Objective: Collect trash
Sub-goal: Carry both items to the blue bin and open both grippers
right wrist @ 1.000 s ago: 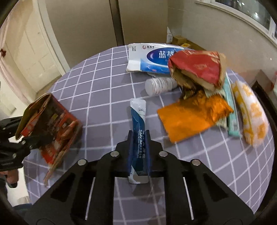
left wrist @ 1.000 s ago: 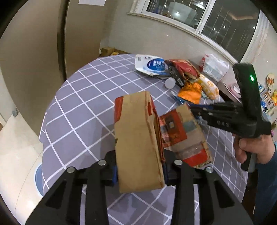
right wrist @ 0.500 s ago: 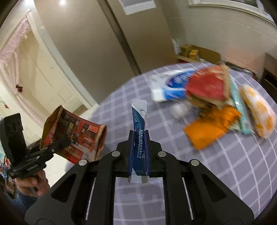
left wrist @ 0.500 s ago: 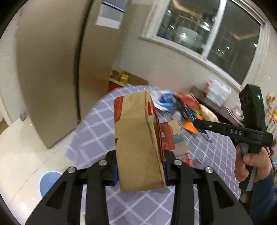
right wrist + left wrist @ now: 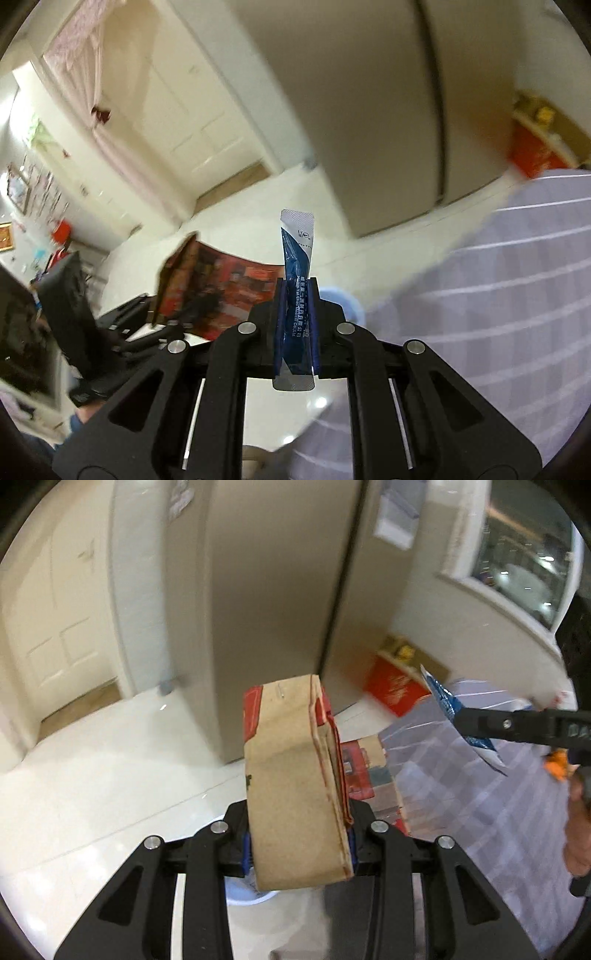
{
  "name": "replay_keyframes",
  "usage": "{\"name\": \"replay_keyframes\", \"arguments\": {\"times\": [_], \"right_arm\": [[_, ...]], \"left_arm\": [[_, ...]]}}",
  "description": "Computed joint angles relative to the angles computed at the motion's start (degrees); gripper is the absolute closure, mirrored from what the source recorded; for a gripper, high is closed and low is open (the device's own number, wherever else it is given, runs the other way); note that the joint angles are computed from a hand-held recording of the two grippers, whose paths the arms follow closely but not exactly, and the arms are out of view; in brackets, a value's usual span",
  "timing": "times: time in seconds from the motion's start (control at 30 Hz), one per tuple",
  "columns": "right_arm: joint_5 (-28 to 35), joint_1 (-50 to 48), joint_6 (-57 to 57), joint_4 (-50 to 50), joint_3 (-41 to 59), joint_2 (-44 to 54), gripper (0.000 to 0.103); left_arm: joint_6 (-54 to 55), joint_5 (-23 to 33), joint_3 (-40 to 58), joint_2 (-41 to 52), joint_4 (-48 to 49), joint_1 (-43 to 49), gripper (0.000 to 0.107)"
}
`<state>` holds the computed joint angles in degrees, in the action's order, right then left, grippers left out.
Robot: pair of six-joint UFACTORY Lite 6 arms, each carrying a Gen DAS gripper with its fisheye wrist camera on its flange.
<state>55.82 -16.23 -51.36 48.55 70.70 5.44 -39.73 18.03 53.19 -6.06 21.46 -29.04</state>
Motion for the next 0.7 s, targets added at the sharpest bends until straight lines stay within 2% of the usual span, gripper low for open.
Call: {"name": "replay_keyframes", "arguments": {"times": [0.1, 0.27, 0.33, 0.37, 0.4, 0.43, 0.57, 0.7], "right_arm": [[-4.78, 9.25, 6.48, -1.47, 4.0, 7.87, 0.092], [-8.91, 17.89, 16.44, -6.31, 11.39, 19.58, 0.092], [-9.37, 18.55, 18.76, -7.05, 14.47, 24.04, 0.089], [-9.15, 18.56, 20.18, -7.1, 16.03, 26.53, 0.068], [-8.82, 18.98, 22.47, -7.96, 17.78, 28.23, 0.043], [-9.31, 18.69, 23.15, -8.15, 17.67, 28.64, 0.01], [-9.85, 15.88, 18.15, -4.57, 9.81, 20.79, 0.01], [-8.3, 10.13, 14.72, -3.37, 5.81, 12.85, 0.006]], "left_arm": [[11.85, -3.22, -1.96, 4.27, -8.76, 6.8, 0.072], [33.76, -6.11, 0.9, 17.11, -25.66, 13.66, 0.072], [37.63, -4.88, 4.67, 23.17, -28.38, 14.65, 0.063], [37.82, -3.52, 6.96, 26.25, -28.24, 14.92, 0.055], [35.6, -1.85, 9.28, 29.31, -25.92, 15.35, 0.031], [32.23, -1.41, 10.15, 30.85, -22.91, 15.94, 0.021], [33.64, -2.41, 8.75, 29.75, -25.75, 17.5, 0.021], [24.32, -2.38, 6.15, 24.26, -18.89, 15.15, 0.021]]}}
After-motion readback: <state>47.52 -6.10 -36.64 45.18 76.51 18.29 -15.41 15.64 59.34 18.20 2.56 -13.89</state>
